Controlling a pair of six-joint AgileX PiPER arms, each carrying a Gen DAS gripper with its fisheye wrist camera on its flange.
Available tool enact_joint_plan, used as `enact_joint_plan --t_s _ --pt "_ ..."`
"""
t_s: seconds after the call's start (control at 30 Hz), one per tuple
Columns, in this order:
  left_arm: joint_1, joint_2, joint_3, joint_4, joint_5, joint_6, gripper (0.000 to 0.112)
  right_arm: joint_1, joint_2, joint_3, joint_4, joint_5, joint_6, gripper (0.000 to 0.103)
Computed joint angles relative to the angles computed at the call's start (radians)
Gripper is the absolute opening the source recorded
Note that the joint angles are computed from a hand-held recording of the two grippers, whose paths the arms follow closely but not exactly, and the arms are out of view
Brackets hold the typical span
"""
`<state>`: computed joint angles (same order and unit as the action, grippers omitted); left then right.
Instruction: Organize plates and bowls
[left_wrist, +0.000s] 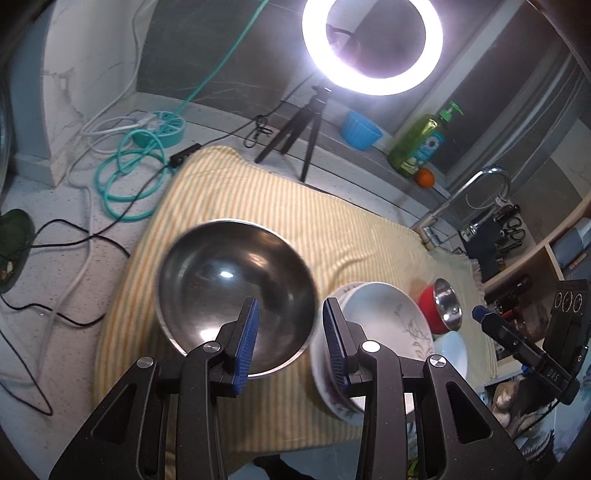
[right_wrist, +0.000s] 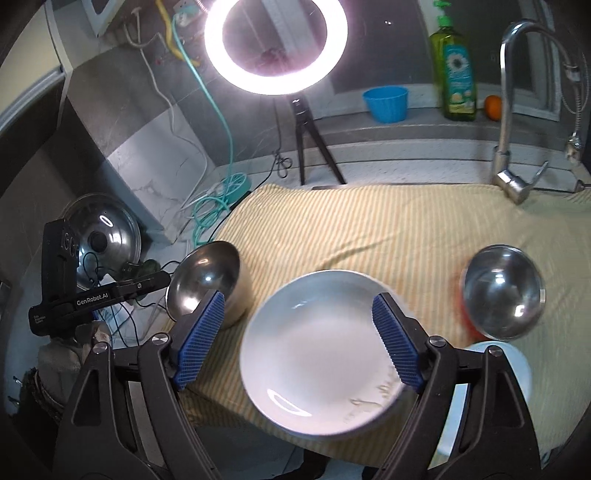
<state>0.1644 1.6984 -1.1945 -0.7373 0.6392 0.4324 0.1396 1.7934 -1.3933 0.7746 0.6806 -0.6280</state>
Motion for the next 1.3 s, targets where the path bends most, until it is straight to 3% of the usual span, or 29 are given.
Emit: enact_joint_plan --t_s 0.2,0.37,0.63,0.73,0.9,1.3 --pt "-0.091 0.024 -0.047 0.039 -0.012 -0.062 0.034 -0.090 -0.054 0.026 -0.159 -0.020 0.079 0.086" --pt "-0.170 0.068 -0.112 0.071 -0.017 -0.114 0.034 -0.212 -0.031 -0.001 -0.143 0.037 0.066 0.091" --pt "-0.304 0.189 -0.270 0.140 -0.003 -0.227 0.034 -0.368 0.048 -0.067 -0.102 0.081 -0.021 0.091" --pt "-0.351 0.253 -0.344 0.158 0.008 -0.264 0.034 -0.403 0.102 -0.120 -0.103 0.109 -0.036 0.081" --pt "-0.409 0.366 -0.487 0.170 0.053 -0.315 0.034 -0.438 0.224 -0.250 -0.114 0.215 -0.032 0.054" --pt "-0.500 0.630 -0.864 0.242 0.209 -0.458 0.031 -0.447 0.420 -0.471 -0.154 0.344 0.010 0.036"
